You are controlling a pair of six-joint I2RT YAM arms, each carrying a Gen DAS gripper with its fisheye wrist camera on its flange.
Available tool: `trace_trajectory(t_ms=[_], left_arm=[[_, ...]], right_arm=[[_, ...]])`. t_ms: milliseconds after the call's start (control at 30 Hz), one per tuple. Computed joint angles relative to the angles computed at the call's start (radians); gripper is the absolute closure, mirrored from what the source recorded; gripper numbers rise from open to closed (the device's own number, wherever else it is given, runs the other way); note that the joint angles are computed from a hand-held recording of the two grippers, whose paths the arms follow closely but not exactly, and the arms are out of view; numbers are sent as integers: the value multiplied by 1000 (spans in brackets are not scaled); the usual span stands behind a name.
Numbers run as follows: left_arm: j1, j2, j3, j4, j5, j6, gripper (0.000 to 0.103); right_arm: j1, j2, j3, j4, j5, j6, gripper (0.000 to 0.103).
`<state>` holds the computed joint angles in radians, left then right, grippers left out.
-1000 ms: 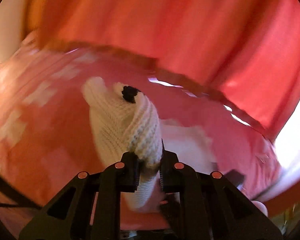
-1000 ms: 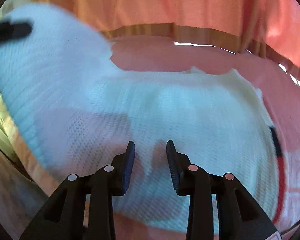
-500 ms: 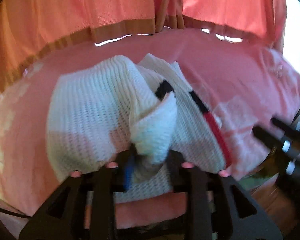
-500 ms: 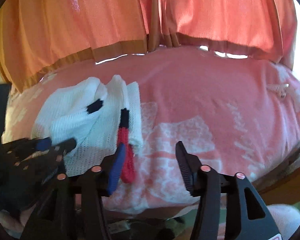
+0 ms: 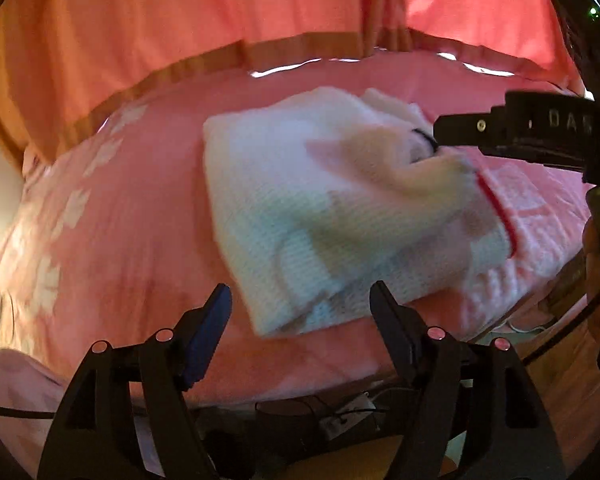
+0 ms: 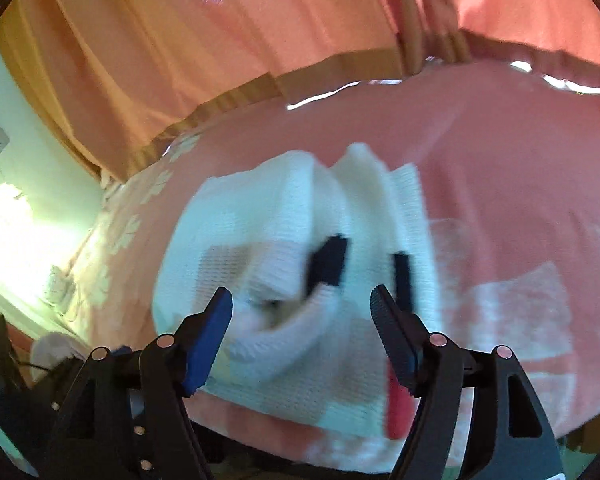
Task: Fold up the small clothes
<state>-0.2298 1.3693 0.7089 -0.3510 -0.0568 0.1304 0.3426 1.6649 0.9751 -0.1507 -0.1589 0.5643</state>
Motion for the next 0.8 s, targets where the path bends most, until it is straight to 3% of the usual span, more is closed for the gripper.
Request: trace_trajectory(t_ms=[200, 267, 367, 500, 600, 667, 733, 800], left_arm=[[73, 96, 27, 13, 24, -13, 34], [83, 126, 42, 8, 32, -22, 34], [101, 151, 58, 0, 41, -28, 34], [107, 173, 81, -10, 48, -23, 32], [105, 182, 82, -2, 52, -14, 30], [99, 200, 83, 7, 46, -13, 30], [91, 216, 84, 8, 40, -16, 30], [88, 219, 83, 5, 34, -19, 30]], right_arm=[[46, 173, 154, -74, 5, -25, 35], [75, 199, 153, -70, 51, -31, 77], [81, 70, 48, 15, 108, -13, 84], [77, -120, -66, -5, 201, -4, 84], [57, -9, -65, -79, 181, -7, 79], [52, -5, -134, -5, 153, 34, 72], [59, -69, -151, -21, 168, 43, 66], [68, -128, -165, -38, 212, 49, 53]])
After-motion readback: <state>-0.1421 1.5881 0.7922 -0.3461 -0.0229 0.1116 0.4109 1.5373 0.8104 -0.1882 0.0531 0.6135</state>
